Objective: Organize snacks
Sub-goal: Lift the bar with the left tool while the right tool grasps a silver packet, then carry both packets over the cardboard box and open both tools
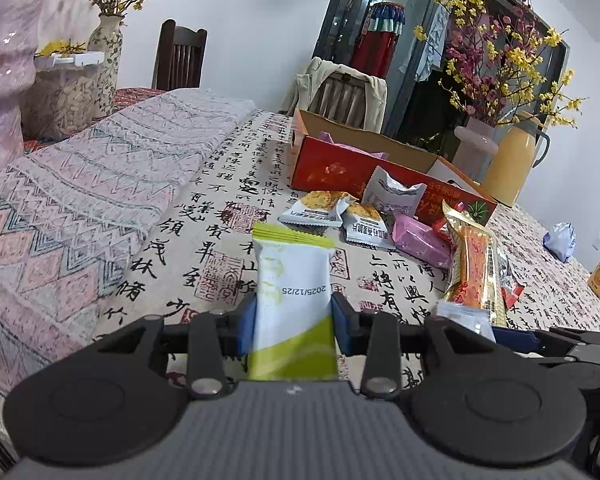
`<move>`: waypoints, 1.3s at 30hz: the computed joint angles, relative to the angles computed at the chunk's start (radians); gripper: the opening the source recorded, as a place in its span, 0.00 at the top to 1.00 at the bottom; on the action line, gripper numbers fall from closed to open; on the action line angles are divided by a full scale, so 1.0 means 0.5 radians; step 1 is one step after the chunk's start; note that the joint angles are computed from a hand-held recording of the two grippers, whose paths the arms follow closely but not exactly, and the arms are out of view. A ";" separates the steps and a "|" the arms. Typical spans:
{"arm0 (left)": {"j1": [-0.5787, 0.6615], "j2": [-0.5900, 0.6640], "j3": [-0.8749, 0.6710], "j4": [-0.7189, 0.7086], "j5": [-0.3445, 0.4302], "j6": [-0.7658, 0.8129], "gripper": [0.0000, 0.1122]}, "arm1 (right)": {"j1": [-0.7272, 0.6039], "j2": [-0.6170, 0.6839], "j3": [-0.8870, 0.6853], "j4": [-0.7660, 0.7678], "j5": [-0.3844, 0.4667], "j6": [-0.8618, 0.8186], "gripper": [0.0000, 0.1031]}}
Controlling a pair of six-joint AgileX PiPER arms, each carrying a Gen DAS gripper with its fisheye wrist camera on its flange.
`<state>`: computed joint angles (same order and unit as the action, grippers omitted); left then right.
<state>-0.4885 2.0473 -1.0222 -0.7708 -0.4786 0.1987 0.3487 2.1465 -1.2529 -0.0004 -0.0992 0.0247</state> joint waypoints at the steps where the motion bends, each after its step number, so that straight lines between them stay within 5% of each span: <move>1: 0.001 -0.002 0.003 0.017 -0.001 -0.016 0.66 | 0.004 -0.008 0.011 0.065 -0.010 -0.065 0.46; 6: -0.002 -0.001 -0.003 0.023 0.003 -0.020 0.66 | -0.013 -0.021 0.029 -0.204 -0.029 0.199 0.62; 11: -0.007 0.001 -0.029 0.003 0.006 0.006 0.66 | -0.056 -0.038 0.065 -0.786 -0.103 0.760 0.62; 23: -0.041 0.040 -0.323 -0.246 0.109 0.349 0.66 | -0.179 -0.148 0.192 -0.782 -0.414 0.716 0.62; 32: -0.063 0.180 -0.786 -0.874 0.208 1.073 0.66 | -0.336 -0.094 0.014 -1.076 -0.517 1.003 0.62; 39: -0.040 0.401 -1.350 -1.737 0.246 2.004 0.66 | -0.453 0.049 -0.317 -1.411 -0.517 1.366 0.62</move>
<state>-0.5084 2.2480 -1.6974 -1.6394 -0.3556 1.2006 0.1223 2.1710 -1.4113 -0.7060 -0.3578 0.7075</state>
